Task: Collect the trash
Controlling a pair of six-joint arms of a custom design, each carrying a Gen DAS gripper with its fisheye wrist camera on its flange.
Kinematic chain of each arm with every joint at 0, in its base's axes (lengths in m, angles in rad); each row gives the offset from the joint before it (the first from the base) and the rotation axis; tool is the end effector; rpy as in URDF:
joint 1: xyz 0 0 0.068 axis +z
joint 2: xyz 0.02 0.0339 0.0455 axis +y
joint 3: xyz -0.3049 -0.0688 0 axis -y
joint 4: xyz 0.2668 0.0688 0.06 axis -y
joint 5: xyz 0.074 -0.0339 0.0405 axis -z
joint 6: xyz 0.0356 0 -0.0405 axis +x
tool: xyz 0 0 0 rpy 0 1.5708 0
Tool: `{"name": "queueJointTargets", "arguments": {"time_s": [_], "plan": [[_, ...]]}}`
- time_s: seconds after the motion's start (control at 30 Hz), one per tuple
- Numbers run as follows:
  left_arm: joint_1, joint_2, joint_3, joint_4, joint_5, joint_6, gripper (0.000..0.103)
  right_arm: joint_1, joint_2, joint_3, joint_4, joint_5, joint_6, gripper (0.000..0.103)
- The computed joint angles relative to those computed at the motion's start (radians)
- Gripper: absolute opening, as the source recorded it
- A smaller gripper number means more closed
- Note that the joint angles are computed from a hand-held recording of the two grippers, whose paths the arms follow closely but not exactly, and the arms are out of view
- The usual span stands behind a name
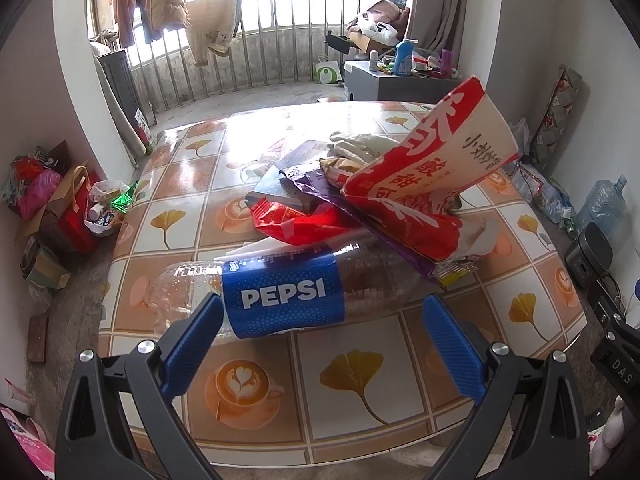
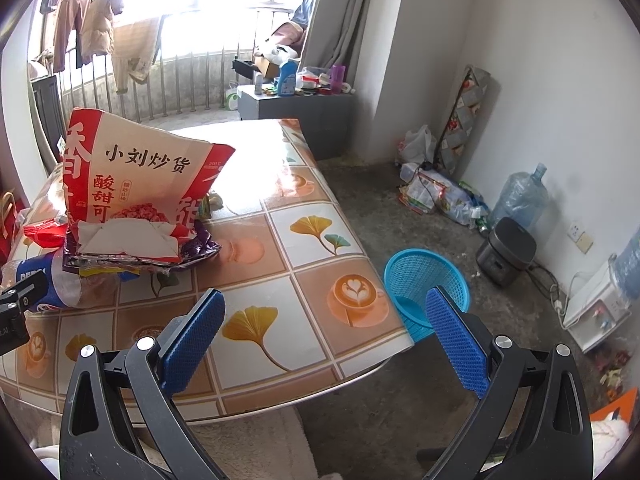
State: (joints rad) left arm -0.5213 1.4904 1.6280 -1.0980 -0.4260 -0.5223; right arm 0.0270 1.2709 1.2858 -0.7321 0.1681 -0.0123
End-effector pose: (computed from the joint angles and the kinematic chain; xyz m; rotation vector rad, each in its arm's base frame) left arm 0.2784 -0.1429 0.4262 -0.1653 2.4088 0.0734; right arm 0.2781 0.0016 0.3971 0.0426 2.2822 -0.1845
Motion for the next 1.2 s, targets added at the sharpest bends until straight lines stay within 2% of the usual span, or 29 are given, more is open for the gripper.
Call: {"name": "queueJointTargets", "arguments": {"time_s": [0.13,0.3,0.43,0.53,0.7,0.9,1.0,1.07,1.13,1.2], "plan": [[0.083,-0.107,-0.095,0.138,0.027,0.1,0.098,0.026,-0.018,-0.015,0.073,-0.066,-0.004,0.096],[0.273,-0.239,-0.227,0.32,0.182,0.207,0.098,0.033,0.001,-0.003,0.109,-0.234,-0.009,0.096],[0.403,-0.26,-0.251,0.352,0.297,0.235,0.098,0.031,0.051,0.032,0.079,-0.364,0.003,0.096],[0.448,-0.245,-0.246,0.364,0.368,0.236,0.098,0.017,0.094,0.069,0.048,-0.443,0.035,0.096],[0.485,-0.169,-0.184,0.376,0.541,0.244,0.094,-0.017,0.124,0.126,0.029,-0.53,0.094,0.092],[0.496,-0.083,-0.108,0.333,0.619,0.302,0.079,-0.076,0.183,0.179,-0.053,-0.737,0.107,0.081],[0.537,-0.067,-0.09,0.3,0.597,0.333,0.071,-0.084,0.217,0.193,-0.148,-0.863,0.037,0.078],[0.575,-0.052,-0.087,0.278,0.555,0.334,0.063,-0.072,0.255,0.22,-0.269,-0.947,-0.053,0.078],[0.621,-0.024,-0.086,0.236,0.524,0.328,0.053,-0.033,0.281,0.234,-0.354,-0.95,-0.119,0.075],[0.667,-0.004,-0.095,0.189,0.545,0.324,0.044,0.011,0.303,0.241,-0.402,-0.934,-0.134,0.07]]}}
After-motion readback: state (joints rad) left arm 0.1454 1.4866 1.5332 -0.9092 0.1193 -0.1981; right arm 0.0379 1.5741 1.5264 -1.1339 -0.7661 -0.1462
